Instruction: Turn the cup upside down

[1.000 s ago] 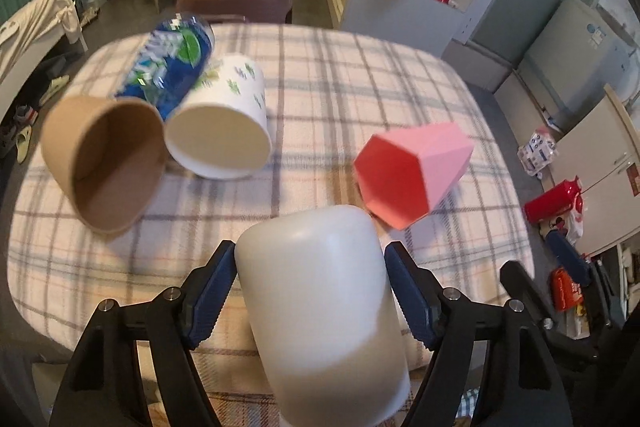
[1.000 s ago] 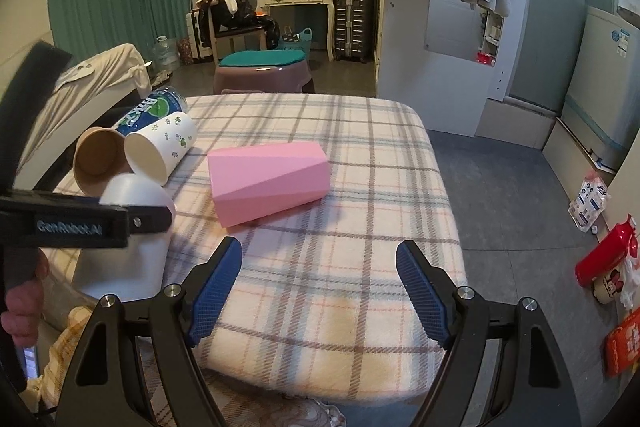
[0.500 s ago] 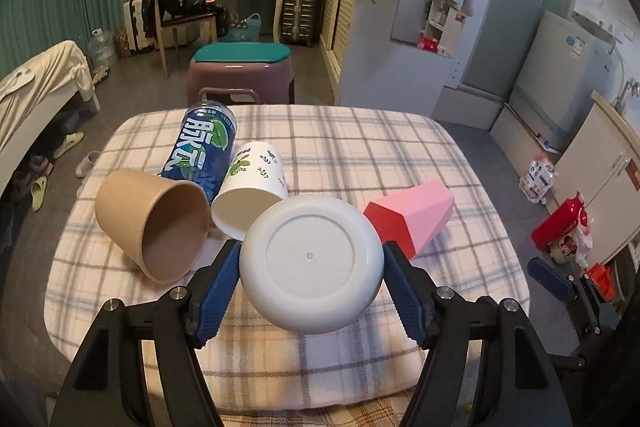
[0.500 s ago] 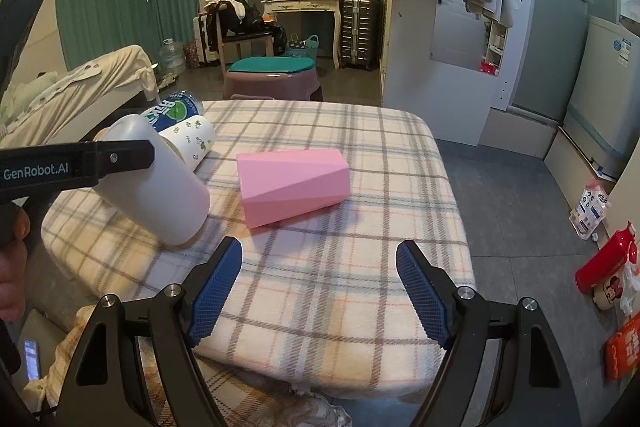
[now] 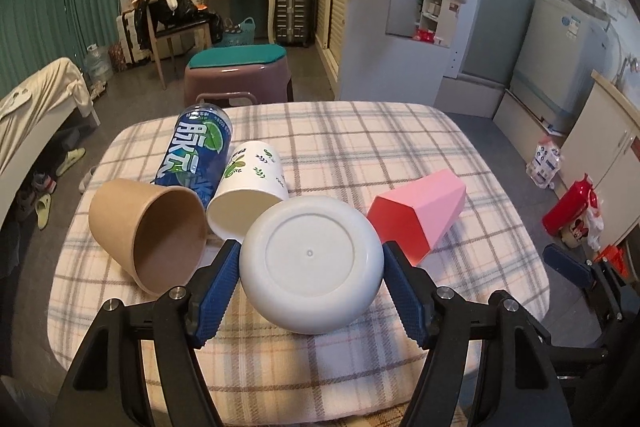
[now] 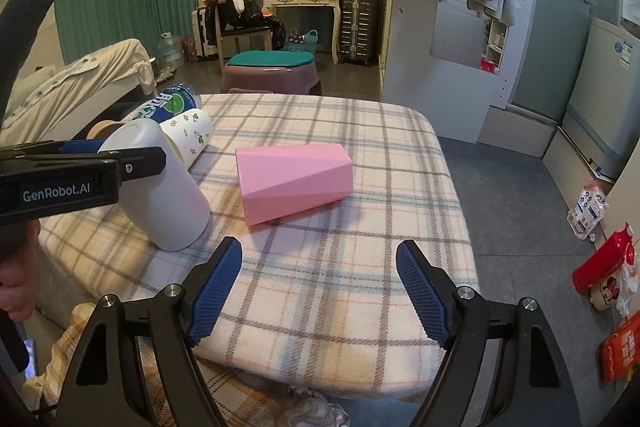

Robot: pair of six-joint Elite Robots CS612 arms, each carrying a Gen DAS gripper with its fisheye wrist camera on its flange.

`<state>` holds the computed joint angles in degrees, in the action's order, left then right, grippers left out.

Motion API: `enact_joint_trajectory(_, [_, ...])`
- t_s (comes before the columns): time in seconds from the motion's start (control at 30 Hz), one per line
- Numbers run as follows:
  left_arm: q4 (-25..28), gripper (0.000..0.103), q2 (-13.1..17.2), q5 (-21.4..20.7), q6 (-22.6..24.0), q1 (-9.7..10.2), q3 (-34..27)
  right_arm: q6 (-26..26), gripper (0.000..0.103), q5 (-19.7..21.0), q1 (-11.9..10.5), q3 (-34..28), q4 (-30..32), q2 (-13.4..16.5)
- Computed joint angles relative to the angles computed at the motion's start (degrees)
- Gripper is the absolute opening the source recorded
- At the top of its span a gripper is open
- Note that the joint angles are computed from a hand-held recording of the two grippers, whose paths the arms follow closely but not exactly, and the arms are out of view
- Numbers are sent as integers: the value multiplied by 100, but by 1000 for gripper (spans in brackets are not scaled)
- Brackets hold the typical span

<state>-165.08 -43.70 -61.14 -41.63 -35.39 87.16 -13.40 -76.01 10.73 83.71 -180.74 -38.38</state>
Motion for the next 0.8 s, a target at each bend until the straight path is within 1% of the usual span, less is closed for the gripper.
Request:
enact_joint_trajectory(0.07, [-58, 75, 0, -33, 11, 4, 11, -8, 80, 8, -5, -3, 0, 4])
enact_joint_trajectory(0.1, [-86, 79, -3, -38, 14, 5, 18, -5, 80, 7, -8, -2, -8, 3])
enact_joint_trajectory(0.13, [-119, 80, -8, -23, 16, 2, 28, -1, 80, 11, -10, 3, -20, 1])
enact_joint_trajectory(0.23, [-240, 84, -47, 152, 80, -44, 80, 13, 80, 11, -20, 43, -83, -18])
enact_joint_trajectory(0.27, [-249, 87, -56, 205, 95, -57, 89, 22, 80, 8, -20, 58, -103, -25])
enact_joint_trajectory(0.37, [-550, 88, -111, 448, 263, -133, 196, 61, 80, 21, -30, 150, -240, -76])
enact_joint_trajectory(0.47, [-920, 88, -181, 798, 430, -231, 343, 128, 80, 65, -44, 284, -465, -149])
enact_joint_trajectory(0.53, [-1387, 88, -228, 1065, 568, -314, 509, 209, 80, 105, -58, 404, -689, -207])
enact_joint_trajectory(0.57, [-1521, 88, -239, 1163, 594, -342, 557, 249, 80, 129, -66, 464, -804, -233])
enact_joint_trajectory(0.7, [-2361, 88, -267, 1865, 813, -544, 888, 378, 80, 246, -76, 720, -1375, -323])
enact_joint_trajectory(0.8, [-2685, 88, -302, 2204, 837, -651, 1119, 431, 80, 316, -65, 946, -1817, -393])
